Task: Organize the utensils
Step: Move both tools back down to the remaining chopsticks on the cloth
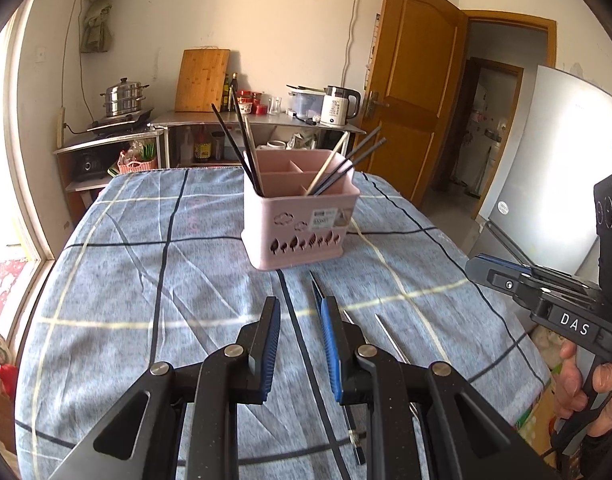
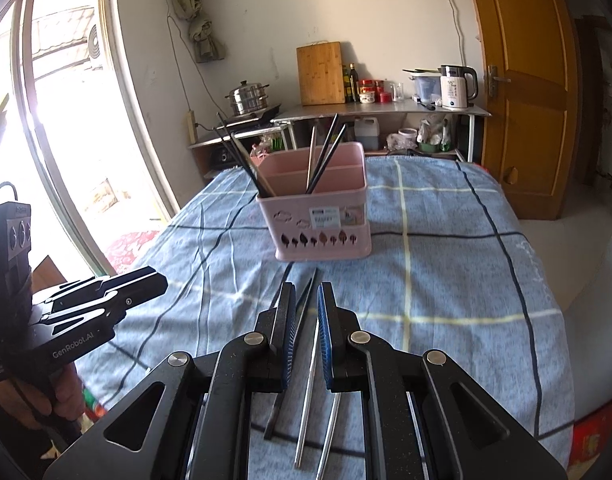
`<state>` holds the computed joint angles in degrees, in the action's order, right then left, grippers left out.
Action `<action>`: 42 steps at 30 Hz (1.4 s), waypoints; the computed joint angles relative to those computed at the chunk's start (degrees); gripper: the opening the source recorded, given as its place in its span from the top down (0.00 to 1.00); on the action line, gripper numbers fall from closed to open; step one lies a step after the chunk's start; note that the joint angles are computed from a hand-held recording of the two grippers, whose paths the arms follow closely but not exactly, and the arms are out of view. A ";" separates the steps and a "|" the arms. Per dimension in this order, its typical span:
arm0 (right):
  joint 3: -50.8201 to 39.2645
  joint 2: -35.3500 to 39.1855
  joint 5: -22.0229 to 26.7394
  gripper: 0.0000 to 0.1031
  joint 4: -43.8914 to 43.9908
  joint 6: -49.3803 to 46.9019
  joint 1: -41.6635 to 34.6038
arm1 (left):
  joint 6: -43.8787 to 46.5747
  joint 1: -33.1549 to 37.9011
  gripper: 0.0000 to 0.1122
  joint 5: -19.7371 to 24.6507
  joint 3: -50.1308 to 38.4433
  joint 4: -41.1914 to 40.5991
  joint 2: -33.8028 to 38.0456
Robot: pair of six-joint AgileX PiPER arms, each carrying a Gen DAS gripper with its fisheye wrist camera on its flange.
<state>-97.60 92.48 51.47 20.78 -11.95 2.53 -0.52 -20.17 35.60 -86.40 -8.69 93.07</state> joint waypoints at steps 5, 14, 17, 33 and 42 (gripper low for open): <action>3.66 -1.82 -0.44 0.89 0.38 -0.41 -0.02 | -0.41 -0.85 0.82 -0.64 2.41 0.00 -0.93; 5.82 -2.65 -0.95 0.89 0.04 -0.46 0.24 | 0.70 -0.95 0.82 -1.48 4.46 -1.74 -0.65; 5.85 -2.35 -1.12 0.89 -0.17 -0.46 0.41 | 1.16 -0.86 0.82 -1.78 4.52 -2.57 0.09; 3.77 1.47 0.25 0.89 0.06 -0.60 -0.78 | 3.29 -2.43 0.82 2.98 -7.12 -4.96 14.89; 3.12 3.39 0.85 0.89 0.63 -1.23 -1.64 | 1.97 -2.85 0.82 6.49 -14.39 -4.51 22.82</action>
<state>-94.48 95.87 52.31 21.41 -13.18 0.89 1.45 -23.02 42.09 -100.79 -13.19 115.89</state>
